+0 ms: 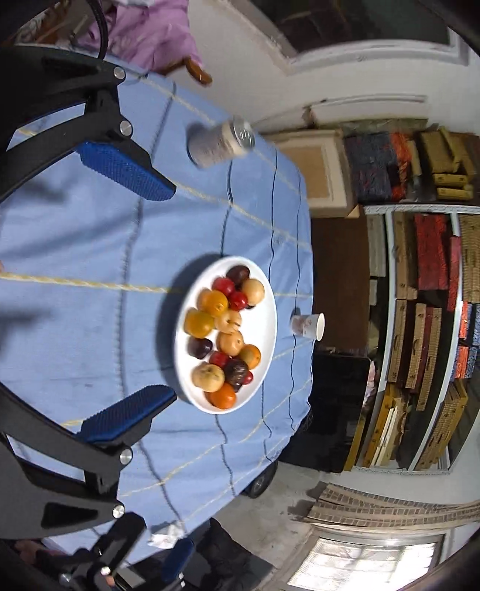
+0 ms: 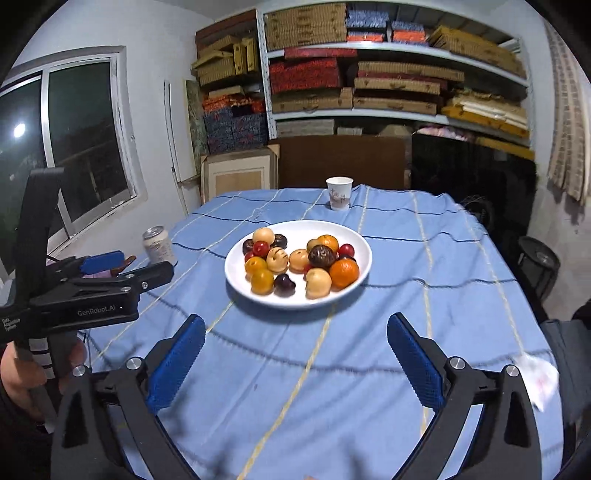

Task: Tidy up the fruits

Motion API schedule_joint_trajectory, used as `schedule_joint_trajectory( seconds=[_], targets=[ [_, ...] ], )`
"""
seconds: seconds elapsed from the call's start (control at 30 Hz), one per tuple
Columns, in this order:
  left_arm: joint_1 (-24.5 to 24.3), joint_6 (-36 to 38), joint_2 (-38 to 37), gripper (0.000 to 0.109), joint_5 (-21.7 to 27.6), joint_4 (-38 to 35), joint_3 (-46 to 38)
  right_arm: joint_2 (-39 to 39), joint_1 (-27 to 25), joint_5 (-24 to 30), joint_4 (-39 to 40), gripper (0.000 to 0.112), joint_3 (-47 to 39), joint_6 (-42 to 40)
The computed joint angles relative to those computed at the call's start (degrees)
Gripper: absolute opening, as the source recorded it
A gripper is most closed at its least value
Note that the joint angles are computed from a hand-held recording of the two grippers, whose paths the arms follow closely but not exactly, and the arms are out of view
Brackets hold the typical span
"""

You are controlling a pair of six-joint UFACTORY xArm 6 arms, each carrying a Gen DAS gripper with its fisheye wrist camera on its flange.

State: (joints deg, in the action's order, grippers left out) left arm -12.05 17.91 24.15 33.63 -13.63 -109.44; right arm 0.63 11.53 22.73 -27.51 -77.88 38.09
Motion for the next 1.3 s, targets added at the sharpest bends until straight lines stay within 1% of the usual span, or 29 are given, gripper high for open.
schedule_joint_trajectory(
  seconds=[0.07, 0.13, 0.17, 0.27, 0.43, 0.7, 0.87, 0.97, 1.03, 1.1, 1.17, 1.3],
  targets=[
    [0.2, 2.1, -4.9, 0.098, -1.5, -1.8, 6.6, -2.8, 0.9, 0.6, -0.6, 0.1, 2.7, 0.9],
    [0.4, 6.1, -10.6, 0.098, -2.9, -5.9, 13.5, -5.1, 1.8, 2.5, -4.6, 0.1, 4.3, 4.8],
    [0.5, 7.5, -13.3, 0.098, -4.4, -7.2, 17.0, -6.2, 2.3, 3.2, -6.5, 0.1, 5.1, 6.7],
    [0.5, 7.3, -17.9, 0.098, -7.7, -6.2, 22.8, -8.7, 3.1, 4.2, -8.9, 0.099, 7.1, 9.1],
    [0.7, 6.8, -22.4, 0.098, -9.7, -4.7, 28.1, -10.9, 3.8, 6.2, -11.5, 0.099, 9.1, 12.2],
    [0.5, 4.4, -23.3, 0.098, -10.0, -2.0, 29.2, -11.9, 3.6, 7.5, -13.0, 0.099, 10.4, 14.5],
    [0.2, 0.6, -22.5, 0.098, -10.5, 2.8, 28.9, -12.0, 3.0, 7.3, -11.3, 0.1, 11.2, 14.5],
    [0.1, 0.7, -22.3, 0.098, -10.9, 2.5, 28.9, -11.8, 3.1, 7.5, -10.8, 0.1, 11.3, 14.5],
    [0.1, 0.0, -22.2, 0.098, -12.2, 3.3, 29.4, -11.7, 3.0, 7.4, -10.7, 0.1, 11.4, 14.5],
    [0.1, 1.0, -21.8, 0.098, -11.2, 2.5, 28.8, -11.6, 3.0, 7.4, -10.6, 0.099, 11.5, 14.5],
    [0.1, 2.1, -21.0, 0.098, -8.6, 1.2, 27.5, -11.5, 2.9, 7.3, -10.6, 0.099, 11.5, 14.6],
    [0.5, 0.9, -19.7, 0.098, -6.6, 1.3, 25.9, -11.6, 2.7, 7.2, -10.6, 0.1, 11.8, 15.1]
  ],
)
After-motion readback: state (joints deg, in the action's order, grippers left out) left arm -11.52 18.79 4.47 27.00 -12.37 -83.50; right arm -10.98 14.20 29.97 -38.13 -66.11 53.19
